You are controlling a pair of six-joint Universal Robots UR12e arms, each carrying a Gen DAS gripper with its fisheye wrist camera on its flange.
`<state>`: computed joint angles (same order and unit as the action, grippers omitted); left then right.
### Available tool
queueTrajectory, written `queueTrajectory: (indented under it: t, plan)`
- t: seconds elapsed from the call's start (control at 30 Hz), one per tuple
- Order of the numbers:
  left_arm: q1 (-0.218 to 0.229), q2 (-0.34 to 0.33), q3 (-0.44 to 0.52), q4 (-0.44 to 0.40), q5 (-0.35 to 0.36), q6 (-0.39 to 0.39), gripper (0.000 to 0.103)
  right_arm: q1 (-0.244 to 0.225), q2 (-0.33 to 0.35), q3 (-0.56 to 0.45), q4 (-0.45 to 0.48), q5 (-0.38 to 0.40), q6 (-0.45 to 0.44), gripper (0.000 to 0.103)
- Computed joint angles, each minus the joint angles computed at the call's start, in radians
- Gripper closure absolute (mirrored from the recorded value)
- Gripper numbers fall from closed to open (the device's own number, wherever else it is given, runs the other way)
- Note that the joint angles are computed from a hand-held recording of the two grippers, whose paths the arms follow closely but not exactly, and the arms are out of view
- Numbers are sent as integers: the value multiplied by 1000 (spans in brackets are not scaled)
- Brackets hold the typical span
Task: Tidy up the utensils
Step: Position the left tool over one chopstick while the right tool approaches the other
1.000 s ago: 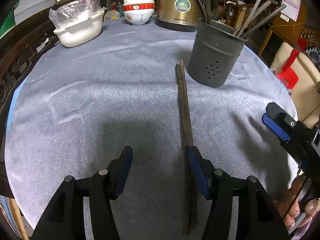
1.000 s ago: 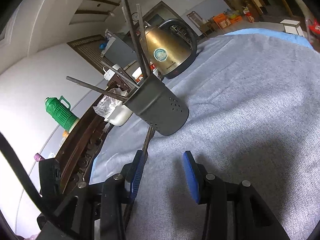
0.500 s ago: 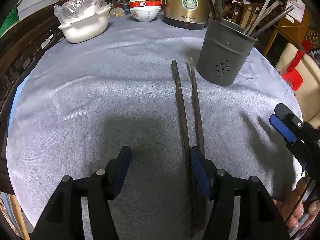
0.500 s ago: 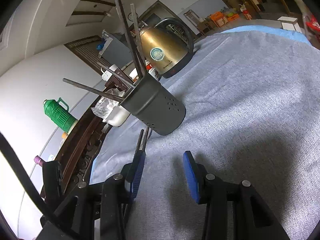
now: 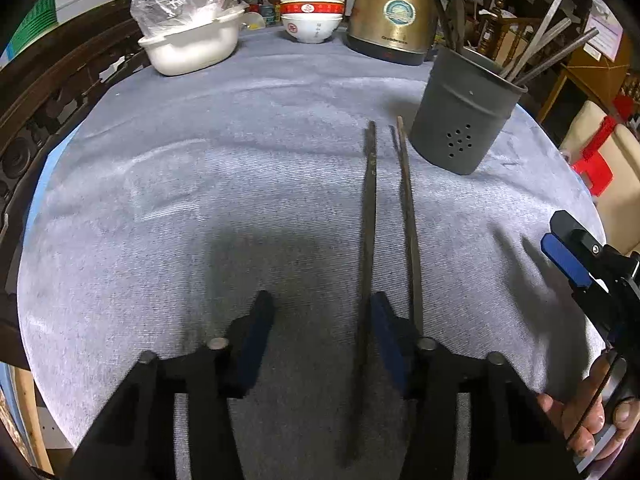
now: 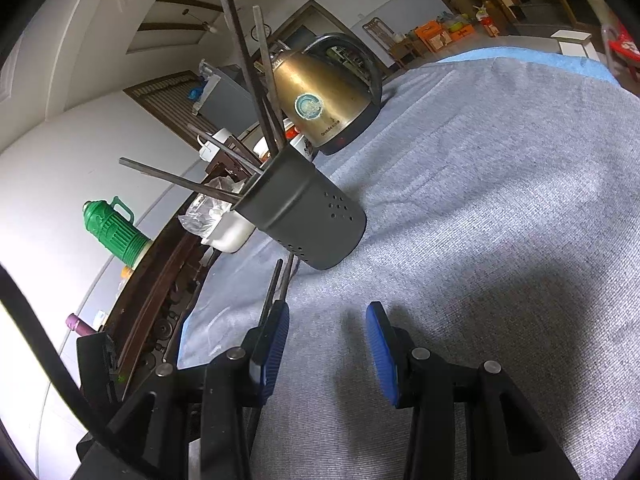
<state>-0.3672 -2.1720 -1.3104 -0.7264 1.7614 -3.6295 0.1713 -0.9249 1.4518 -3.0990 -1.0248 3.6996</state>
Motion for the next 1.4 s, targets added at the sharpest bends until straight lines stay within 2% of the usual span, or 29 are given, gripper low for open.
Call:
queueTrajectory:
  t: [0.07, 0.17, 0.23, 0.37, 0.63, 0.8, 0.93, 1.03, 1.13, 1.2, 1.23, 1.4]
  plan:
    - [4, 6, -8, 8, -15, -14, 73, 0, 0, 0, 2, -1, 0, 59]
    - [9, 8, -13, 16, -35, -16, 90, 1, 0, -1, 7, -2, -1, 59]
    - [10, 7, -14, 18, -40, -18, 95, 1, 0, -2, 10, -3, -1, 59]
    - [14, 13, -27, 30, -57, -41, 96, 1, -1, -3, 16, -6, -1, 59]
    - [25, 38, -64, 42, -101, -161, 97, 2, -1, -3, 19, -9, -2, 59]
    - [27, 41, -63, 27, -115, -163, 97, 3, -2, -4, 28, -12, -9, 59]
    - [24, 54, -79, 47, -97, -150, 96, 8, -5, -12, 66, -16, -41, 59]
    - [27, 64, -95, 74, -90, -136, 95, 21, -9, -28, 121, -16, -102, 64]
    - [29, 79, -117, 100, -69, -129, 94, 36, -11, -53, 185, 4, -149, 64]
    - [34, 85, -130, 106, -68, -141, 92, 49, -9, -80, 260, 15, -208, 64]
    - [37, 89, -138, 108, -69, -150, 90, 61, -7, -104, 329, 12, -249, 64]
    - [41, 101, -156, 84, -26, -159, 87, 107, 5, -181, 545, -95, -337, 63]
